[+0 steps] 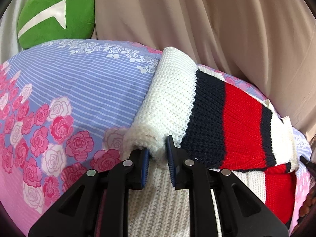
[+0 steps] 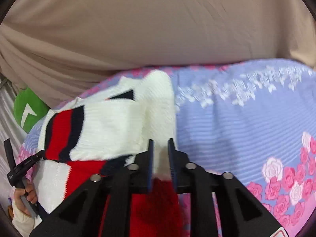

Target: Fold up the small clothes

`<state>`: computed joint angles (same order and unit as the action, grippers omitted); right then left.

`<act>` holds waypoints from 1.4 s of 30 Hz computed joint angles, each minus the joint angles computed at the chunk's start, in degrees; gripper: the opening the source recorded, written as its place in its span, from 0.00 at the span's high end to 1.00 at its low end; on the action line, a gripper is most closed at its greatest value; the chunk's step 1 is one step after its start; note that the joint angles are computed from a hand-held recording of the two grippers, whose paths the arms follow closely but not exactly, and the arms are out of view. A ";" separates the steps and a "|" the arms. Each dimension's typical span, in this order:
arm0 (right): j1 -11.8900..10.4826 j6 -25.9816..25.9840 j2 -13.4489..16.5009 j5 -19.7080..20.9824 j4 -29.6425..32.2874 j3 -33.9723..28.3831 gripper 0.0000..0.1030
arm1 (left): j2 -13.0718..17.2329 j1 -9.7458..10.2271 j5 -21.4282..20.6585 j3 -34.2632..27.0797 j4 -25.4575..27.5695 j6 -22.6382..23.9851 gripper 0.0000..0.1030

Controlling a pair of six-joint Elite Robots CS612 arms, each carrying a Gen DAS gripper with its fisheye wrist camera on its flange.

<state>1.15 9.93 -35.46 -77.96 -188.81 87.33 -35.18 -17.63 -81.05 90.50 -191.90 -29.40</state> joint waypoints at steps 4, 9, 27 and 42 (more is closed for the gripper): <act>1.96 -2.84 2.49 -0.19 2.41 -5.88 0.48 | 0.02 -0.04 0.40 -0.09 0.26 0.16 0.83; 3.64 -5.30 6.12 -3.91 12.78 -14.16 0.56 | 0.02 -0.02 0.31 -0.07 0.16 0.07 0.83; 0.62 1.31 -2.81 1.28 -2.78 2.17 0.58 | -0.44 1.44 -5.99 2.05 -3.97 -1.75 0.73; -4.68 5.88 -8.69 16.23 -26.08 40.02 0.39 | -8.77 -1.20 -16.28 33.18 -24.67 -8.37 0.18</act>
